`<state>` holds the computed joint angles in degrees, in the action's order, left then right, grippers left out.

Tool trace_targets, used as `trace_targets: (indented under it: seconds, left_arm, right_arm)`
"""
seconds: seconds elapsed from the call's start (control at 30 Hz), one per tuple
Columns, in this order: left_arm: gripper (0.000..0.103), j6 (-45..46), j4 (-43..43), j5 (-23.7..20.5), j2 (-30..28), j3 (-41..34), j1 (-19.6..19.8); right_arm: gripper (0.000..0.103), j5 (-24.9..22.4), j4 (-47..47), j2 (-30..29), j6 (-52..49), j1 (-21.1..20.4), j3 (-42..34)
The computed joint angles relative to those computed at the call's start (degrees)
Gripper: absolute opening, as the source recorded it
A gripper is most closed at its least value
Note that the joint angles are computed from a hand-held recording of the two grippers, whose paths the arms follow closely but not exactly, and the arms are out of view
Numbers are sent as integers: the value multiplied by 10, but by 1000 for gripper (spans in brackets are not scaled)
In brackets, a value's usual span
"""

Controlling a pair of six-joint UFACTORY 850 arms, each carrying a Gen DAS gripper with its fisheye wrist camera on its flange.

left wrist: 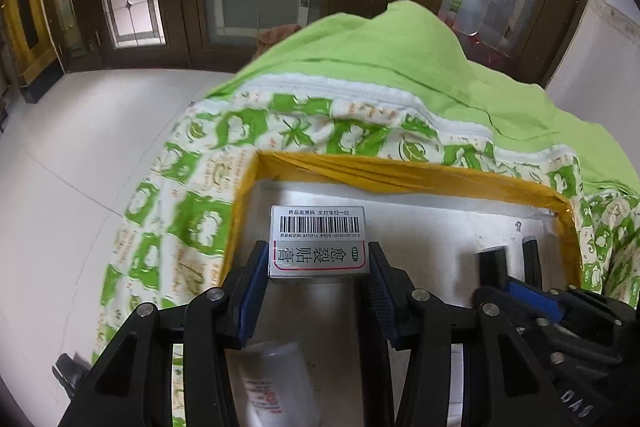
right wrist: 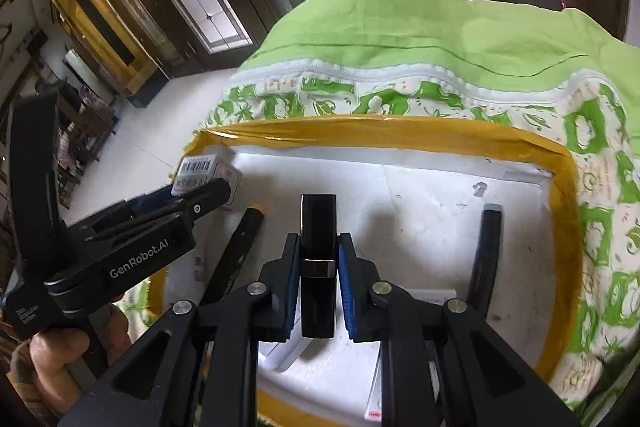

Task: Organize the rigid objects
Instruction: 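Lower the barcode box and black marker into the tray, then open both grippers to release the barcode box and marker in the tray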

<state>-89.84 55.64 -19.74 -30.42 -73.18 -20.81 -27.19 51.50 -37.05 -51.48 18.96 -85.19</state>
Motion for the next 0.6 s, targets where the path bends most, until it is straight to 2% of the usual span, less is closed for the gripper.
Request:
trace_targets:
  seconds: [0.23,0.27,0.3,0.37,0.4,0.47,0.6]
  left_arm:
    - [52,-1,15,-20,-14,-8,-8]
    - [53,1,12,-18,-12,-8,-8]
    - [60,3,9,-15,-10,-7,-7]
    - [66,11,3,7,-1,3,-3]
    - [66,11,4,8,4,7,-4]
    - [67,3,16,4,17,18,-9]
    - [73,-87,97,6,68,71,-19]
  right_arm:
    - [17,15,-32,-17,24,7,-6]
    - [17,17,-25,-16,17,6,-5]
    - [18,22,-16,-15,11,5,-2]
    - [21,31,16,-7,-18,3,7]
    - [25,38,37,-1,-40,2,16]
    - [27,53,75,15,-84,0,35]
    - [33,43,175,51,-171,-11,79]
